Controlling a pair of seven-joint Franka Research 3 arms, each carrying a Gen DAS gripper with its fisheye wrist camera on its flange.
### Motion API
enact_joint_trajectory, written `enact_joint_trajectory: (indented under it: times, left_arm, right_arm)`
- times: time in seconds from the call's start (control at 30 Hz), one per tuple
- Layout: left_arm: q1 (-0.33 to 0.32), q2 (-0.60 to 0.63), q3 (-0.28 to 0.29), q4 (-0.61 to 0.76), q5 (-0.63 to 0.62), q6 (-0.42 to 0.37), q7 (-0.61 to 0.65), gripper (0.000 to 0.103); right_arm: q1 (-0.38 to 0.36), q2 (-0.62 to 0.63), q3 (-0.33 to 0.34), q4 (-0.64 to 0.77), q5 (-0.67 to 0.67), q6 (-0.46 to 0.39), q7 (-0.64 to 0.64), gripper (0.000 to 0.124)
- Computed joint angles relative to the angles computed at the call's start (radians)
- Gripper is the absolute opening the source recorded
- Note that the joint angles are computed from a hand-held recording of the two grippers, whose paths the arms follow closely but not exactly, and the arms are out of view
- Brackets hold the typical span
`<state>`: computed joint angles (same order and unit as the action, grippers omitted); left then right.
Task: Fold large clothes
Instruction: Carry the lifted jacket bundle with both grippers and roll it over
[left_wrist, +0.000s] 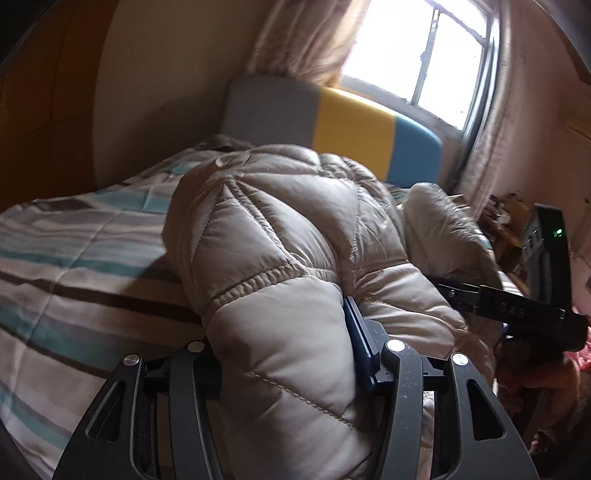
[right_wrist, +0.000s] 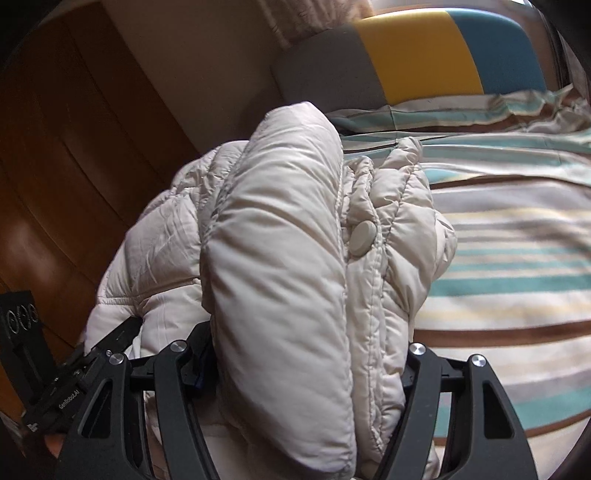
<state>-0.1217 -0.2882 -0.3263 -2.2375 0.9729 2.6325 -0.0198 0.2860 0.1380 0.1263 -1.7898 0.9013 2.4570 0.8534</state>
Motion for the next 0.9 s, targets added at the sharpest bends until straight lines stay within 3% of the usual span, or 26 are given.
enact_joint_trajectory:
  times: [0.17, 0.3, 0.6, 0.8, 0.9]
  left_arm:
    - [-0.011, 0.016, -0.003, -0.005, -0.027, -0.078, 0.009, 0.059]
    - [-0.016, 0.018, 0.001, -0.019, -0.025, -0.084, -0.040, 0.063]
    - [-0.046, 0.009, 0.002, -0.006, -0.073, -0.156, -0.041, 0.067]
    - [-0.059, -0.023, -0.057, -0.003, -0.028, -0.255, -0.194, 0.068]
    - [-0.077, -0.001, -0.060, 0.016, -0.024, -0.319, -0.174, 0.073]
  right_arm:
    - [0.045, 0.058, 0.002, 0.030, -0.186, 0.066, 0.121, 0.073]
    - [0.052, 0.080, 0.012, 0.040, -0.243, 0.093, 0.146, 0.075]
    - [0.041, 0.080, 0.022, 0.019, -0.265, 0.126, 0.138, 0.076]
    - [0.046, 0.031, 0.016, -0.035, -0.265, 0.132, 0.161, 0.077]
    - [0.047, 0.014, 0.010, -0.052, -0.278, 0.128, 0.179, 0.077]
